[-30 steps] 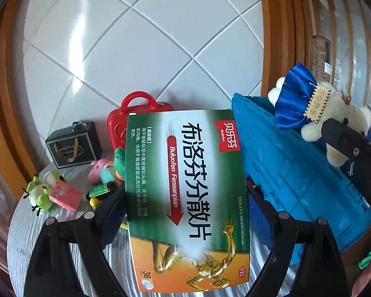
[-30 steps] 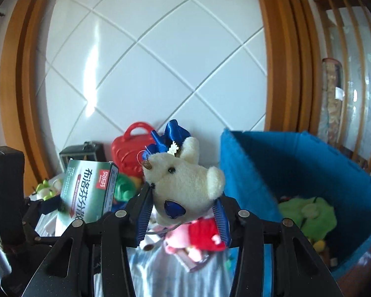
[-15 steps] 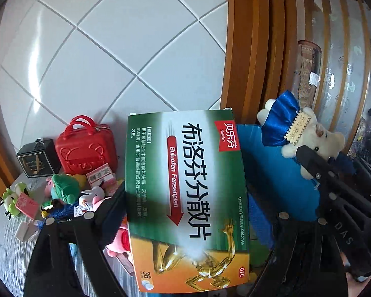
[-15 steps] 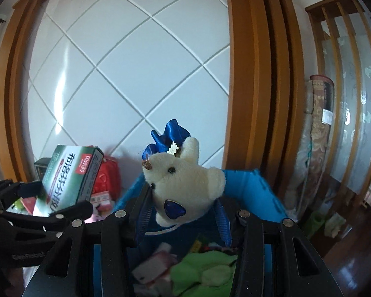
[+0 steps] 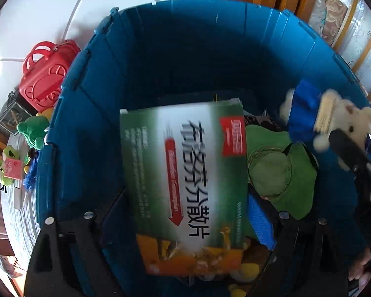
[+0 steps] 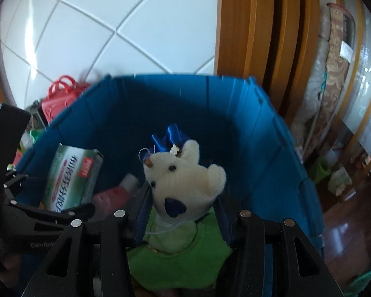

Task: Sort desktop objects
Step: 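Open both tools to drop the box and bear into the bin, withdraw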

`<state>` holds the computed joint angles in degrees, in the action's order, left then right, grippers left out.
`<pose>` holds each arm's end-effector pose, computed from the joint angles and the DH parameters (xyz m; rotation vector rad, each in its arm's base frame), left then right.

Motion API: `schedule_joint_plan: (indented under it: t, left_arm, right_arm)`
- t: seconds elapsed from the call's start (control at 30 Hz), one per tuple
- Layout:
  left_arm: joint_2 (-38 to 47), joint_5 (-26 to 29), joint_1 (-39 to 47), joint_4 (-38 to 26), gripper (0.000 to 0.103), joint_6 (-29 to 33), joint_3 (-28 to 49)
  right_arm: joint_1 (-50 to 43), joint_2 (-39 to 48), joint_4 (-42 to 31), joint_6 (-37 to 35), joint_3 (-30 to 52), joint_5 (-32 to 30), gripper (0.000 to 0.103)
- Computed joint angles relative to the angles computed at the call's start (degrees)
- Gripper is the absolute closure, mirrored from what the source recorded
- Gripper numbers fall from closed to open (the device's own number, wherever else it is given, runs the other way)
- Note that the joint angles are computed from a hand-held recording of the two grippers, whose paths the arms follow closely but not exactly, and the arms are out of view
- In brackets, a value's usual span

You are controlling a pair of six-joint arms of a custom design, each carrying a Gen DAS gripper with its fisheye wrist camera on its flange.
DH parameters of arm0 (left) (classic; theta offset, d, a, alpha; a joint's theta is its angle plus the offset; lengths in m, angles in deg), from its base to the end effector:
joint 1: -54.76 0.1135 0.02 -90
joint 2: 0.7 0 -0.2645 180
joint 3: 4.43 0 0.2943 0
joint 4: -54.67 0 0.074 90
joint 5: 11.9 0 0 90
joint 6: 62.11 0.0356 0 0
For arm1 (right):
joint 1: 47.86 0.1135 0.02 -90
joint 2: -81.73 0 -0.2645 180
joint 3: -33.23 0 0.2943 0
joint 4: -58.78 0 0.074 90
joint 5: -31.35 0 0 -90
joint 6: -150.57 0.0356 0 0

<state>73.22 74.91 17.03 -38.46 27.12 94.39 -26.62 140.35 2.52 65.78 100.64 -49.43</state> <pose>0.2023 -0.1541 0.3898 0.8618 2.6252 -0.1025 0.2322 0.0841 0.3039 -0.2584 2.3714 0.0251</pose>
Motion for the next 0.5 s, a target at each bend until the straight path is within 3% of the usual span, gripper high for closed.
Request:
schedule_joint_plan:
  t: [0.2, 0.27, 0.33, 0.5]
  left_arm:
    - [-3.81, -1.21, -0.03, 2.71, 0.014, 0.34, -1.53]
    - [-3.96, -1.11, -0.24, 3.23, 0.014, 0.18, -1.6]
    - [-3.59, -0.55, 1.0, 3.78, 0.014, 1.16, -1.38]
    - [-3.85, 1.04, 3.54, 4.98, 0.014, 3.52, -1.94]
  right_arm:
    - [-0.97, -0.71, 0.9, -2.91, -0.91, 1.75, 0.052]
    - [-1.93, -0.83, 1.78, -3.59, -1.07, 1.78, 0.044]
    - [-2.35, -1.39, 2.27, -3.54, -1.41, 2.29, 0.028]
    - [-2.61, -1.78, 2.18, -3.13, -1.24, 2.82, 0.011]
